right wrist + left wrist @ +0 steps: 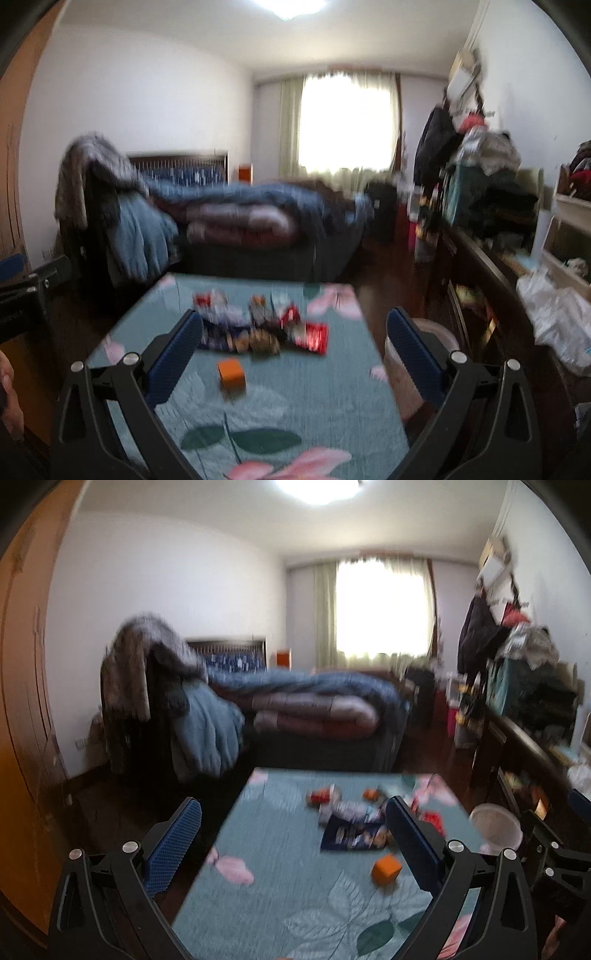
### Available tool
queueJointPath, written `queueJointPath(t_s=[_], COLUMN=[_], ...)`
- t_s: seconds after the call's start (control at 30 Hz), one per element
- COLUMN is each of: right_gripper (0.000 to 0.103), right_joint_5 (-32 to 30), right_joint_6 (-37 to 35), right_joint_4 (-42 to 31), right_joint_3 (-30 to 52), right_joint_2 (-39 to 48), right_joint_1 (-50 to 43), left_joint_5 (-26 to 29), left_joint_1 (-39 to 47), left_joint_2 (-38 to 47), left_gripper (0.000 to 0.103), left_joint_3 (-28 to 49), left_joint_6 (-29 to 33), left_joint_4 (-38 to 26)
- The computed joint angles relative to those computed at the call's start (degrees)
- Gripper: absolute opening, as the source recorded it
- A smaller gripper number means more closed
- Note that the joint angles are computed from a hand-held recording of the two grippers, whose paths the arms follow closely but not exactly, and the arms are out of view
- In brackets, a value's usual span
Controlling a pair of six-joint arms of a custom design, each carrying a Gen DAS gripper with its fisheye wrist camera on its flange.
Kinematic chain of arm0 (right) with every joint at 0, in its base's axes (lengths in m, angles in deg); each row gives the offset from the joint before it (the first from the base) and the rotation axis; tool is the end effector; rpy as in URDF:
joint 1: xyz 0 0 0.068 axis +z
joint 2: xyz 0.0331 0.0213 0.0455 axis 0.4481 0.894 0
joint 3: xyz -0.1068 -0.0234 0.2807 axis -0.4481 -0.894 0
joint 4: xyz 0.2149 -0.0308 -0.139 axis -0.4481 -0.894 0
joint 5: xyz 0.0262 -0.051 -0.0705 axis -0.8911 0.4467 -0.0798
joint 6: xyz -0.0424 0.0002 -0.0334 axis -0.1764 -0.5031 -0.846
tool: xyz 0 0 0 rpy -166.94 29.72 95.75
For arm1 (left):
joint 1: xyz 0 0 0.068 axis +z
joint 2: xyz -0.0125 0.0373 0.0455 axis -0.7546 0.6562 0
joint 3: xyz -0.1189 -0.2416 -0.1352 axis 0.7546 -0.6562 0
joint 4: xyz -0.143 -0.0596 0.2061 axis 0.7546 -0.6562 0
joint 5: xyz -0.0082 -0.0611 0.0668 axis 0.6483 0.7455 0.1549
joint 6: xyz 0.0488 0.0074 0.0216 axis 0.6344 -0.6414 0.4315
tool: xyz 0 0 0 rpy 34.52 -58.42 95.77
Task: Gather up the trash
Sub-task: 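Move both tools toward the trash on the table, then grasp the blue chip bag with the left tool while the right tool grasps the orange sponge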
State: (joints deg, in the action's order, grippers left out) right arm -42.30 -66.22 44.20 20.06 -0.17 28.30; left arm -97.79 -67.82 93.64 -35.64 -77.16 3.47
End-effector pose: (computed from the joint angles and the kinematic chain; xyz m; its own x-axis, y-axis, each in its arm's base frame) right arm 0.2770 0.0146 0.2956 -0.3338 -0.1198 -0.9350 -0.2356 0.9710 -0.0403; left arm 0.2347 -0.0592 0.3120 -0.3552 -0.1249 -0.9264 -0.3115 0.9502 -0.0087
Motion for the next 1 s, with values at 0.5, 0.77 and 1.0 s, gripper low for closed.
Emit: queueJointPath(t_s=[0.5, 0.77, 1.0], right_gripper=[0.100, 0.100, 0.099], right_joint_5=[-0.19, -3.69, -4.94], right_joint_6=[-1.83, -3.29, -4.09], right_joint_4=[-2.78, -3.74, -3.74], right_joint_3=[13.99, 17.92, 19.94], right_joint_2=[33.74, 39.27, 41.30], right_joint_1=[2.71, 2.98, 4.50], left_joint_5=[24.63, 33.19, 42.22], left_joint_1=[12.47, 19.58, 19.95], left_joint_2=[38.10, 55.58, 59.67], left_gripper=[0.099, 0.099, 0.061], left_joint_3=[15.86, 34.84, 38.70], left_joint_6=[-1.09, 12.80, 7.62], left_joint_4=[4.86, -1.03, 0.80])
